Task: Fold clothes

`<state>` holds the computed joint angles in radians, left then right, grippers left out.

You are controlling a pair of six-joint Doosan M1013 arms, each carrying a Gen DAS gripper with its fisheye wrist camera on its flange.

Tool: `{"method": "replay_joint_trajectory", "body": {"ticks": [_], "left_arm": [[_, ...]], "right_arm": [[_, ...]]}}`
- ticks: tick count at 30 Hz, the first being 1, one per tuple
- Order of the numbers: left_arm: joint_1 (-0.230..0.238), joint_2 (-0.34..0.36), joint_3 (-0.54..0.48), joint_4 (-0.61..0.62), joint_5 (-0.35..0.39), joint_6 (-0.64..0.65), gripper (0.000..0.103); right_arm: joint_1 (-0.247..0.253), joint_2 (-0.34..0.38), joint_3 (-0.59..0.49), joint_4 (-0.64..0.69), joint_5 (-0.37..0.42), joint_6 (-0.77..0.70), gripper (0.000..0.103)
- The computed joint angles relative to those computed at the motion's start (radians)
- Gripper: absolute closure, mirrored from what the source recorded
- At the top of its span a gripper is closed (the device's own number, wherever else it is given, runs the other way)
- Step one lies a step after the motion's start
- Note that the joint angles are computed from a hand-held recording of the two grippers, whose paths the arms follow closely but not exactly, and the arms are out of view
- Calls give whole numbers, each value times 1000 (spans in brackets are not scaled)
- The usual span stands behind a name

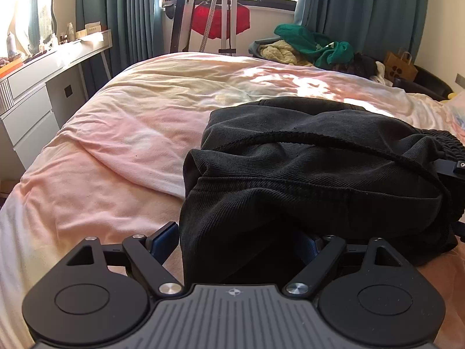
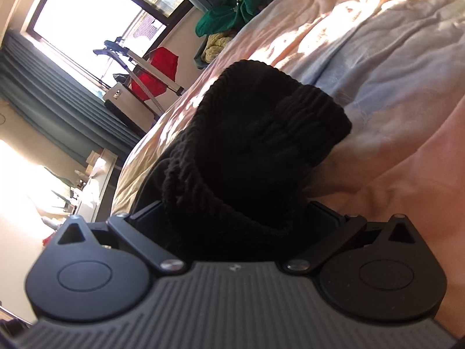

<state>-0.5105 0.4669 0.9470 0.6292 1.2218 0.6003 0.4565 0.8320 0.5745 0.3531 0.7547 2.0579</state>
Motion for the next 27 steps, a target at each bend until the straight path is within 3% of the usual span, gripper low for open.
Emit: {"method": "replay_joint_trajectory", "body": {"ticks": [2,9,11,13,14,16,19,25,27], "left_arm": [[2,-1,0,-6,-2,-1,18],[21,-30,24,-77,-60,-1,15],[31,-52,39,-124,-96,-3,14],[46,-86,77,-165,-170,-33,4],[53,-102,95,-186,-208,-47,2],[72,-133,132,-237,-291,-73,0],[106,-143,145,-309,-350,-106,0],[201,-53,36,-478,-254,-64,0],[229,-32,26,-549,-258,-28,1]], "right_arm": [[6,17,-36,-36,42,-22,0],[-12,41,-58,44,67,-37,0],[-11,35,-53,44,67,-42,7],[-8,21,-34,21,59,-39,22],[-8,14,-24,18,54,-38,25],[-6,6,-13,0,50,-33,37],[0,-1,-10,-44,50,-27,45],[5,-7,-2,-80,36,-19,49],[5,0,-16,-82,40,-13,49]]}}
